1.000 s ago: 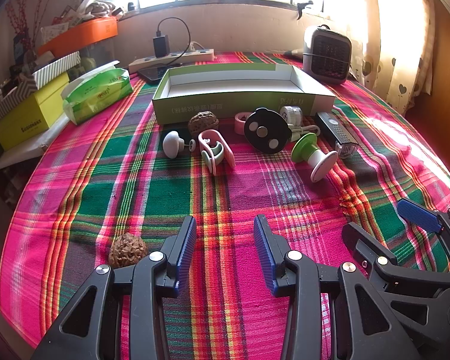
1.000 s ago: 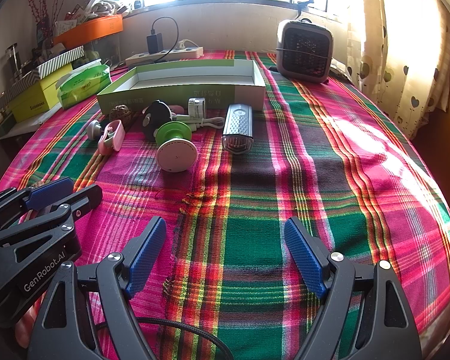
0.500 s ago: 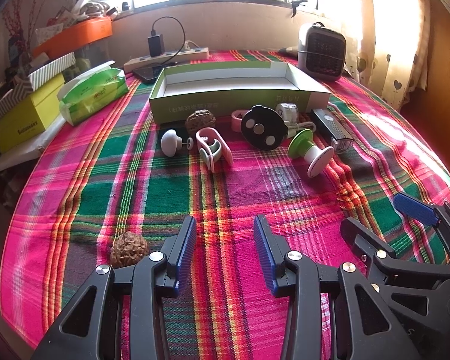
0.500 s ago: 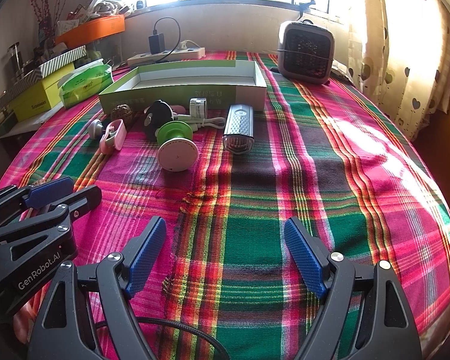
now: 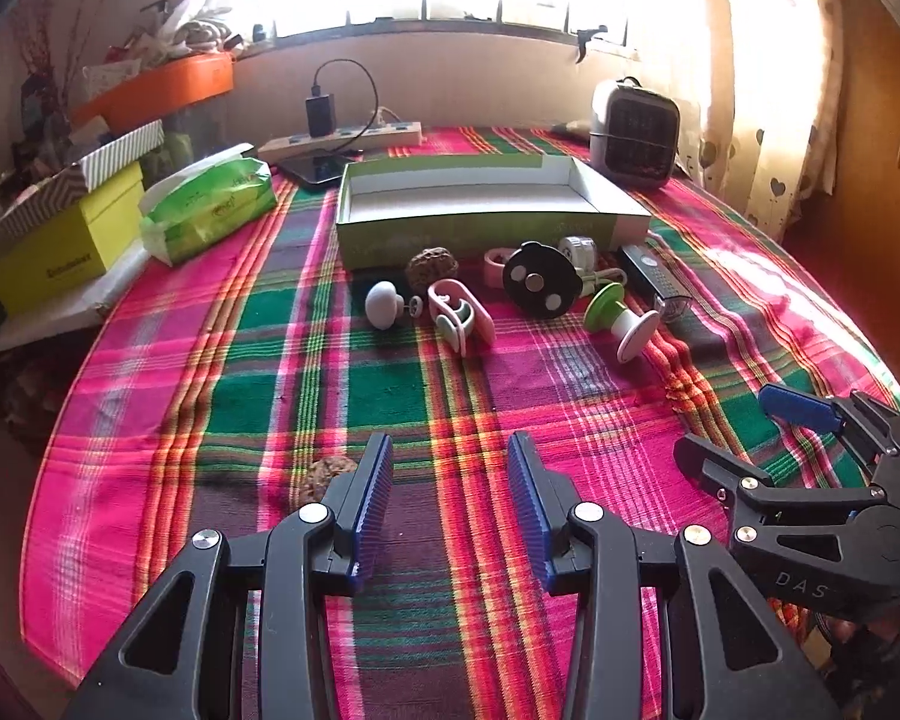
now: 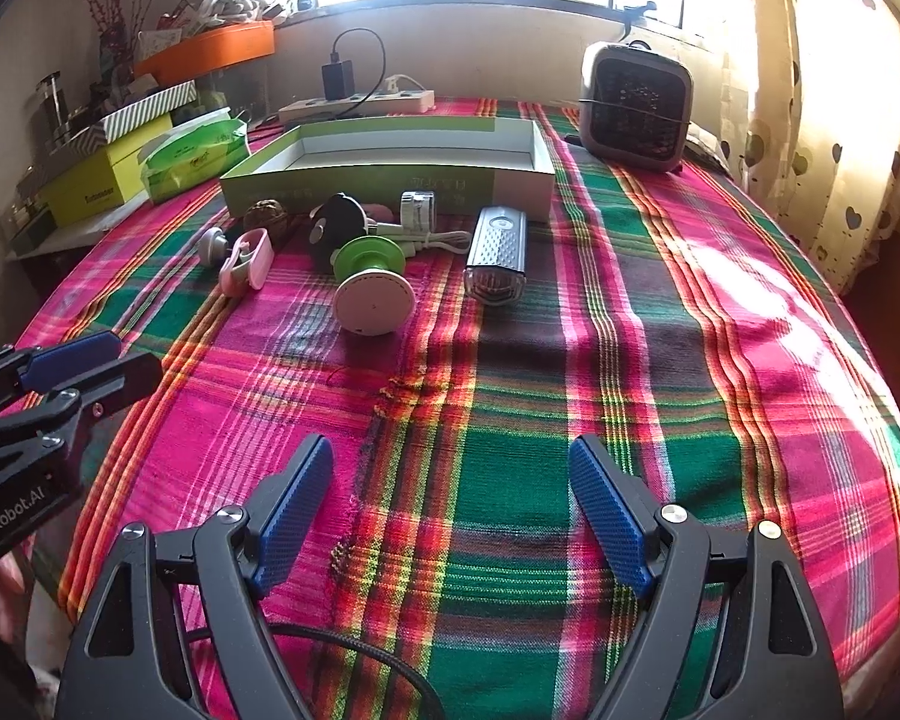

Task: Organize objects
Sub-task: 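Move the left gripper to the walnut and close on it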

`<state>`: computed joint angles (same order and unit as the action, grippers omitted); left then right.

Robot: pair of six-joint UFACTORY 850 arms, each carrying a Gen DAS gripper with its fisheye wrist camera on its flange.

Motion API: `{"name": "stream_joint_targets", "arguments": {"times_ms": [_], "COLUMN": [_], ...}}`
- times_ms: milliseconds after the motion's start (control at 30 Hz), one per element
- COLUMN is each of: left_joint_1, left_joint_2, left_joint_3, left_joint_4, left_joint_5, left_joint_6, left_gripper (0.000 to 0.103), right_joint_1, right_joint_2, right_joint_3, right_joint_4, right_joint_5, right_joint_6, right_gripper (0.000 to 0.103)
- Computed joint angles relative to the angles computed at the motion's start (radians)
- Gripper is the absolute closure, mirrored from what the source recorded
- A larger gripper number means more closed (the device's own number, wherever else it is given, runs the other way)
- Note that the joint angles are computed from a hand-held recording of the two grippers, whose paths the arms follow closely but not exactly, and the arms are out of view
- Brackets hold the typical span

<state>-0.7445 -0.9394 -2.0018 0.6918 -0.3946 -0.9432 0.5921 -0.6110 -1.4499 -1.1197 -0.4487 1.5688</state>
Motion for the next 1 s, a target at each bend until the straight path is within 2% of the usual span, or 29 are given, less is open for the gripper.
{"name": "stream_joint_targets", "arguments": {"times_ms": [200,433,533,667,767,867,1000], "left_joint_1": [0.018,0.037,0.045,0.050,0.051,0.051,0.058], "left_joint_2": [0.055,0.073,0.065,0.045,0.037,0.022,0.024], "left_joint_3": [0.084,0.124,0.117,0.091,0.082,0.060,0.064], "left_joint_4": [0.048,0.033,-0.004,-0.120,-0.139,-0.146,-0.200], "left_joint_5": [0.060,0.078,0.074,0.055,0.048,0.008,0.016], "left_joint_6": [-0.068,-0.074,-0.054,0.057,0.072,0.079,0.113], "left_gripper": [0.066,0.066,0.066,0.066,0.066,0.066,0.066], "right_joint_1": [-0.003,-0.008,-0.013,-0.019,-0.024,-0.031,-0.045], "right_joint_2": [-0.001,-0.002,-0.007,-0.020,-0.032,-0.047,-0.067], "right_joint_3": [-0.005,-0.023,-0.036,-0.056,-0.077,-0.103,-0.133], "right_joint_4": [-0.014,-0.043,-0.036,-0.024,0.003,0.045,0.125], "right_joint_5": [0.039,0.052,0.060,0.071,0.075,0.080,0.099], "right_joint_6": [-0.015,-0.026,-0.041,-0.065,-0.100,-0.155,-0.224], "right_gripper": [0.022,0.023,0.023,0.023,0.023,0.023,0.023]}}
